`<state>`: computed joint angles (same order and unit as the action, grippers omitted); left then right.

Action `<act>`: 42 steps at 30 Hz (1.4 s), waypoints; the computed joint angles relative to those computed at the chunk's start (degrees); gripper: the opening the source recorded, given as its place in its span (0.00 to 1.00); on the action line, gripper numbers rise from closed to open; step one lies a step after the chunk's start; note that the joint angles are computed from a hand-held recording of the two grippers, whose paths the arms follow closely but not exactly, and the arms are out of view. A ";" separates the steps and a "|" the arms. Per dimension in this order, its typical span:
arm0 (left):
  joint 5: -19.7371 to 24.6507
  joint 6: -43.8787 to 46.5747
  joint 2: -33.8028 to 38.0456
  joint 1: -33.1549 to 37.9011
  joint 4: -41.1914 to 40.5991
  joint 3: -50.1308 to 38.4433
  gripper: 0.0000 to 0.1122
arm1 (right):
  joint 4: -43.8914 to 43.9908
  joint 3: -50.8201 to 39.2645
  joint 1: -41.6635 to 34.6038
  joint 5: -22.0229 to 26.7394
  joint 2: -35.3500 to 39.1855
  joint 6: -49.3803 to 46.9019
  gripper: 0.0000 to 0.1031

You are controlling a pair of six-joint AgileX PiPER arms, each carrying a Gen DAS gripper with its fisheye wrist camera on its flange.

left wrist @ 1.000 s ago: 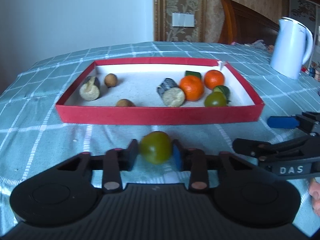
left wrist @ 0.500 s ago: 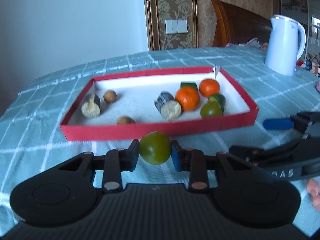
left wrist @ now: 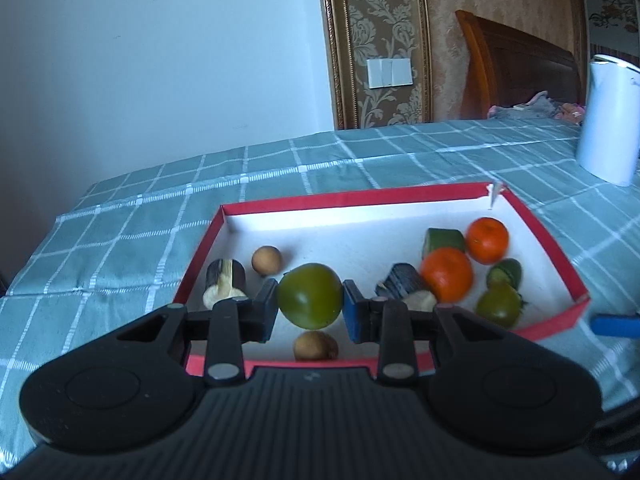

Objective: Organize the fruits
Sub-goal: 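Carry the green tomato into the red tray and open the left gripper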

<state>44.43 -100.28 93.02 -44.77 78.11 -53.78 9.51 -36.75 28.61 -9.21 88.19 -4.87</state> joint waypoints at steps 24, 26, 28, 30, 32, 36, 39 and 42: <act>-3.22 8.60 13.21 9.05 -3.45 -12.80 0.27 | 2.05 -0.15 0.26 0.04 0.10 -1.98 0.90; -3.49 9.02 13.76 9.33 -3.76 -13.26 0.27 | 2.06 -0.15 0.29 0.03 0.11 -1.95 0.90; -4.03 9.49 14.17 9.76 -4.41 -13.70 0.27 | 2.19 -0.16 0.31 0.01 0.13 -2.07 0.90; -3.97 9.20 14.53 9.86 -4.05 -13.93 0.27 | 2.28 -0.19 0.33 0.01 0.17 -2.14 0.90; -3.95 9.69 14.89 9.94 -4.42 -14.53 0.27 | 2.37 -0.17 0.34 0.00 0.15 -2.23 0.90; -4.12 9.25 14.93 10.06 -4.07 -14.46 0.27 | 2.75 -0.21 0.39 0.01 0.18 -2.61 0.90; -4.12 9.41 14.97 10.02 -4.10 -14.50 0.28 | 2.83 -0.18 0.40 0.01 0.15 -2.68 0.90; -4.27 9.45 14.90 10.11 -3.73 -14.32 0.28 | 2.86 -0.18 0.42 0.00 0.16 -2.69 0.90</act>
<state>40.16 -90.84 107.92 -34.66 74.38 -68.10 12.38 -36.93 29.03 -9.21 88.35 -7.56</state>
